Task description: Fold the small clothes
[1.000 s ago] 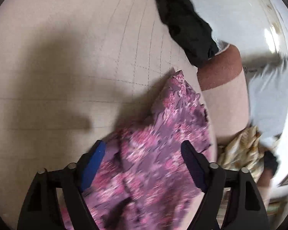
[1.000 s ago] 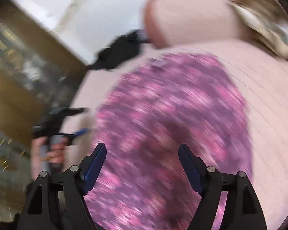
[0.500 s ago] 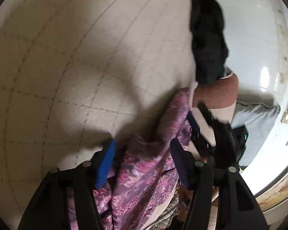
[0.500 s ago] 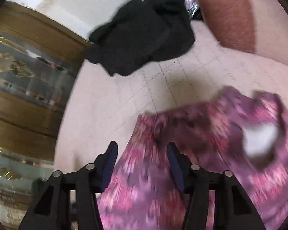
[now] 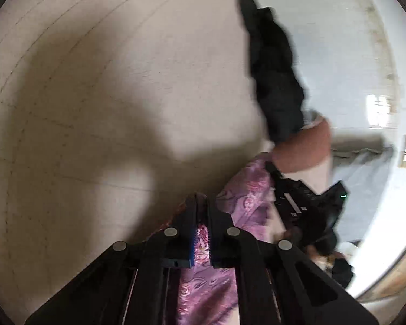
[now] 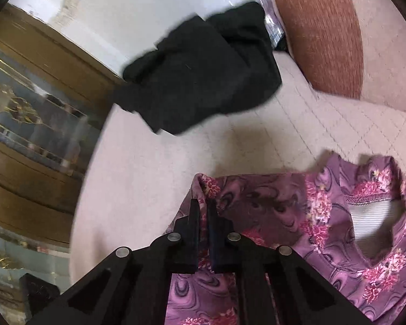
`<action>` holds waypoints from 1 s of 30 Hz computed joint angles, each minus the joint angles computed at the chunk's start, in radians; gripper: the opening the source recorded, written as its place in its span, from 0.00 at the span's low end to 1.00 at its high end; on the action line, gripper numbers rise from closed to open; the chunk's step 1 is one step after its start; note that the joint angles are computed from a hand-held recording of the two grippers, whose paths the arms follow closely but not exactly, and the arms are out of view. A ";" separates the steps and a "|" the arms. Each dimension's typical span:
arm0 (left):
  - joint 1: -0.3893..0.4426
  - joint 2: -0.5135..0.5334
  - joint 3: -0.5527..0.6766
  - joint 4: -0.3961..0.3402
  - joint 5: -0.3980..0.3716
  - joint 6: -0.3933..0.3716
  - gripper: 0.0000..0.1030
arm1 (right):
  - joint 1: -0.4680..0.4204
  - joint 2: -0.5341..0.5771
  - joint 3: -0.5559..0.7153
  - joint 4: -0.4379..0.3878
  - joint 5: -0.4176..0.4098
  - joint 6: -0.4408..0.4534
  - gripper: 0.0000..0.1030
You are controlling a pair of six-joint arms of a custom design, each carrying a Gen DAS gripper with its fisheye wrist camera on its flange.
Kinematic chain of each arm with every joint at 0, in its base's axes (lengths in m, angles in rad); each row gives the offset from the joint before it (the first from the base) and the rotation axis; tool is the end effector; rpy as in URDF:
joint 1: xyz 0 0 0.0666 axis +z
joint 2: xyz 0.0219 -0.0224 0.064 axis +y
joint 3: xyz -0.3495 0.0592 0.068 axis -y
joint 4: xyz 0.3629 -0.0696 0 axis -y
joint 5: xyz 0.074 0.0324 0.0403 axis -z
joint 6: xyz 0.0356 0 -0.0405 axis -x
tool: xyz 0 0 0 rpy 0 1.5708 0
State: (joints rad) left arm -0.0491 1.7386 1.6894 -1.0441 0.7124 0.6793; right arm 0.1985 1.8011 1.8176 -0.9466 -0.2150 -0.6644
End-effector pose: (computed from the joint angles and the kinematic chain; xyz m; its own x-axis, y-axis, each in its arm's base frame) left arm 0.5542 -0.0509 0.3562 -0.9020 -0.4317 0.0072 -0.2950 0.6040 -0.7404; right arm 0.5825 0.1245 0.3740 -0.8146 0.4506 -0.3651 0.2345 0.8317 0.5032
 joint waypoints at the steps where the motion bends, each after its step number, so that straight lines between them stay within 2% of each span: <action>1: -0.003 0.027 0.019 -0.047 -0.012 -0.017 0.07 | 0.000 0.012 0.000 -0.008 0.002 -0.003 0.06; 2: -0.007 0.052 0.039 -0.098 -0.026 -0.024 0.16 | 0.004 0.020 -0.007 -0.010 -0.003 -0.007 0.06; 3: -0.005 0.057 0.032 -0.099 -0.021 0.001 0.19 | 0.002 0.033 -0.001 -0.024 -0.016 0.001 0.08; 4: -0.003 0.040 0.014 -0.070 -0.027 0.026 0.23 | 0.003 0.043 0.012 -0.049 -0.010 -0.001 0.14; 5: -0.009 0.035 0.030 -0.090 -0.059 0.008 0.39 | 0.006 0.015 -0.008 -0.058 0.011 -0.014 0.21; 6: -0.020 0.024 0.050 -0.110 -0.118 -0.018 0.57 | 0.010 -0.019 -0.035 -0.050 0.020 -0.010 0.37; 7: -0.034 -0.001 0.055 -0.102 -0.187 -0.039 0.60 | 0.015 -0.066 -0.075 -0.030 0.031 0.001 0.55; 9: -0.064 -0.048 0.056 -0.070 -0.255 -0.110 0.60 | 0.042 -0.259 -0.244 0.009 0.068 -0.002 0.72; 10: -0.079 -0.058 0.063 -0.077 -0.261 -0.145 0.61 | 0.052 -0.317 -0.294 0.012 0.078 -0.003 0.72; 12: -0.117 -0.075 0.067 -0.093 -0.247 -0.221 0.64 | 0.093 -0.522 -0.468 -0.003 0.105 -0.038 0.72; 13: -0.145 -0.088 0.053 -0.105 -0.234 -0.268 0.64 | 0.105 -0.578 -0.514 -0.011 0.114 -0.059 0.72; 15: -0.185 -0.102 0.028 -0.135 -0.225 -0.320 0.64 | 0.149 -0.764 -0.674 -0.041 0.174 -0.154 0.72; 17: -0.219 -0.117 -0.012 -0.187 -0.209 -0.379 0.64 | 0.209 -0.915 -0.816 -0.080 0.233 -0.274 0.66; 18: -0.238 -0.109 -0.011 -0.204 -0.208 -0.387 0.64 | 0.223 -0.964 -0.869 -0.083 0.230 -0.316 0.59; 19: -0.251 -0.109 -0.025 -0.219 -0.213 -0.403 0.64 | 0.235 -1.011 -0.934 -0.073 0.208 -0.356 0.47; 20: -0.264 -0.100 -0.033 -0.227 -0.233 -0.422 0.64 | 0.242 -1.060 -1.006 -0.055 0.178 -0.391 0.41; 21: -0.284 -0.086 -0.023 -0.246 -0.263 -0.440 0.64 | 0.251 -1.075 -1.040 -0.041 0.159 -0.409 0.22; 22: -0.296 -0.077 -0.022 -0.267 -0.296 -0.464 0.64 | 0.264 -1.082 -1.060 -0.033 0.151 -0.422 0.11; 24: -0.299 -0.096 -0.053 -0.255 -0.312 -0.462 0.64 | 0.315 -1.102 -1.037 -0.054 0.199 -0.449 0.09; 26: -0.296 -0.107 -0.062 -0.247 -0.319 -0.458 0.64 | 0.399 -1.136 -0.983 -0.071 0.298 -0.485 0.09; 28: -0.301 -0.104 -0.057 -0.241 -0.336 -0.452 0.69 | 0.452 -1.138 -0.963 -0.083 0.359 -0.491 0.10; 30: -0.315 -0.089 -0.046 -0.230 -0.356 -0.439 0.71 | 0.439 -1.108 -0.996 -0.090 0.341 -0.483 0.12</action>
State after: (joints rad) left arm -0.3636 1.6497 1.6433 -1.2741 0.3559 0.2404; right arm 0.6378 0.6931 0.8219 -1.0363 0.1260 -1.1478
